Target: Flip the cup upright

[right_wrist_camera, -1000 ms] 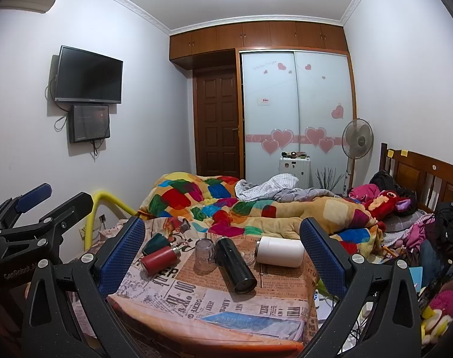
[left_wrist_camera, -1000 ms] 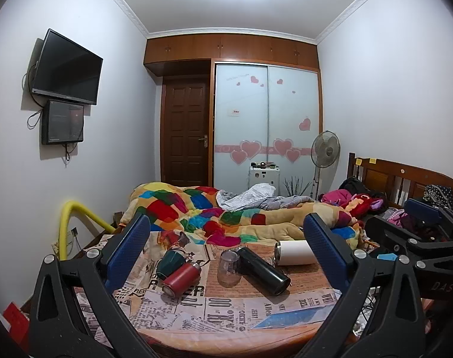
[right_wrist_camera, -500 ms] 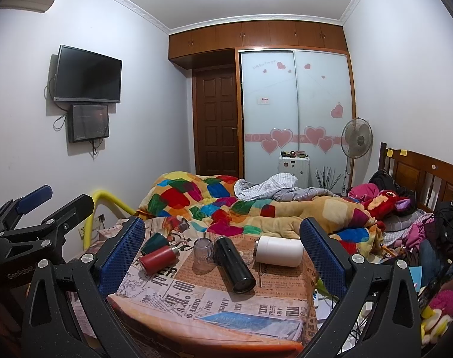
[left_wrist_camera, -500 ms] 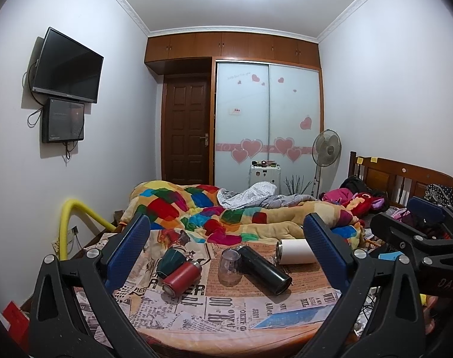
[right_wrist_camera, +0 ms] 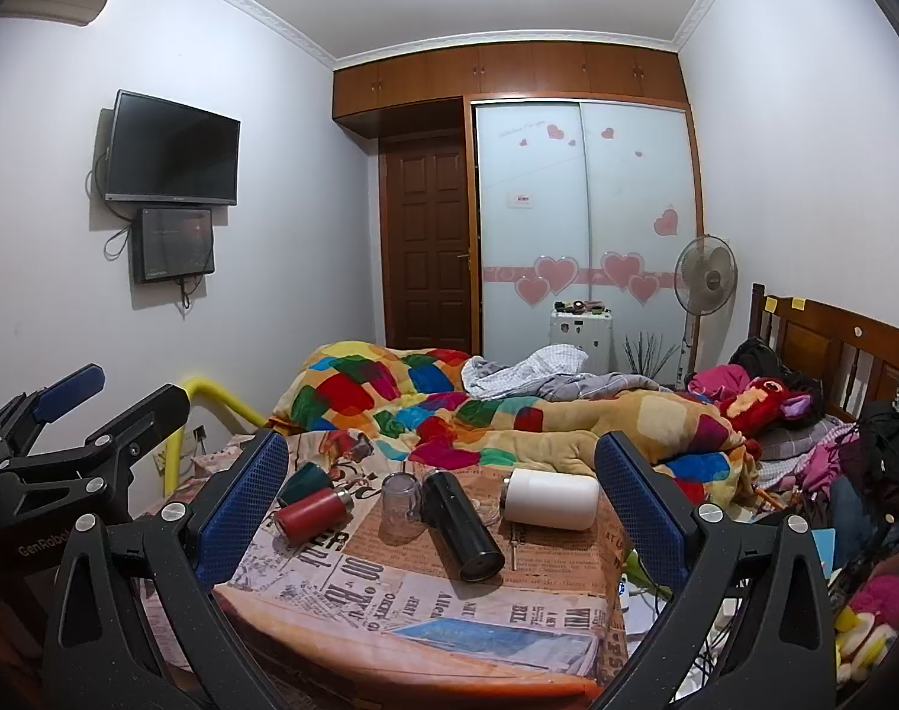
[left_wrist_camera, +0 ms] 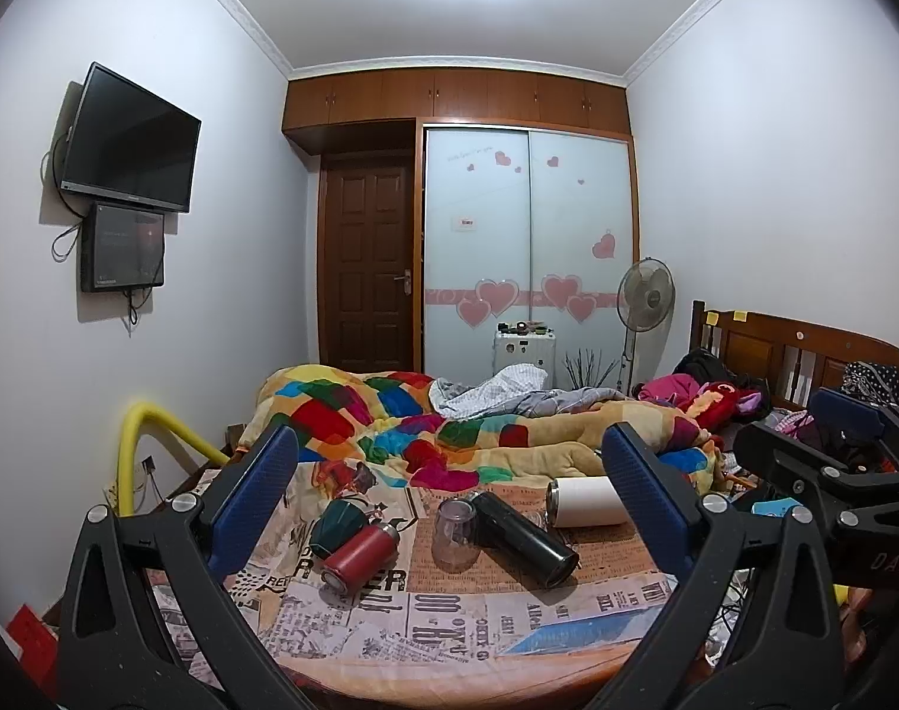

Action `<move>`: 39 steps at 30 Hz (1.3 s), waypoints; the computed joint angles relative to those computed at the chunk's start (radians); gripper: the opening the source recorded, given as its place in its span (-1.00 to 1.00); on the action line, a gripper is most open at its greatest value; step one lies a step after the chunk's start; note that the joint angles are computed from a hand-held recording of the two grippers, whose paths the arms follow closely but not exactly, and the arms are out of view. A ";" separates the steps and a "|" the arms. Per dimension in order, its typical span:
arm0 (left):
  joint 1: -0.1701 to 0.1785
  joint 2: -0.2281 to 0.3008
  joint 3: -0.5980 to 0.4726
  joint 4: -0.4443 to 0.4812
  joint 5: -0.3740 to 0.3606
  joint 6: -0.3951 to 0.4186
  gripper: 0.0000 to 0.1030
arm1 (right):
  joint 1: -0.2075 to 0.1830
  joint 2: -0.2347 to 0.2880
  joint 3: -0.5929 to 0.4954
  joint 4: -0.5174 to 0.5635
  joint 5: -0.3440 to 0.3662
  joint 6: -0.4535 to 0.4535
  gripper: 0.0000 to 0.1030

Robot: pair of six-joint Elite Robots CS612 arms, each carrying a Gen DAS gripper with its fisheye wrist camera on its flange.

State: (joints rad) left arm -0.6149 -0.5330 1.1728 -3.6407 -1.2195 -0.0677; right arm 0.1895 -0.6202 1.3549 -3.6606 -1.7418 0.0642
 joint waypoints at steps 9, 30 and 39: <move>-0.002 0.000 0.000 0.001 0.007 0.008 1.00 | -0.006 -0.003 0.012 -0.012 0.005 -0.002 1.00; 0.000 0.004 -0.012 0.014 0.021 0.010 1.00 | -0.007 0.001 0.007 0.004 0.008 0.001 1.00; 0.021 0.044 -0.077 0.121 0.027 -0.029 1.00 | -0.008 0.021 -0.036 0.088 0.007 0.004 1.00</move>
State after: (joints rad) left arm -0.5938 -0.4889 1.0957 -3.5196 -1.1925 -0.0970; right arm 0.1812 -0.5995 1.3192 -3.5723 -1.7349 0.0679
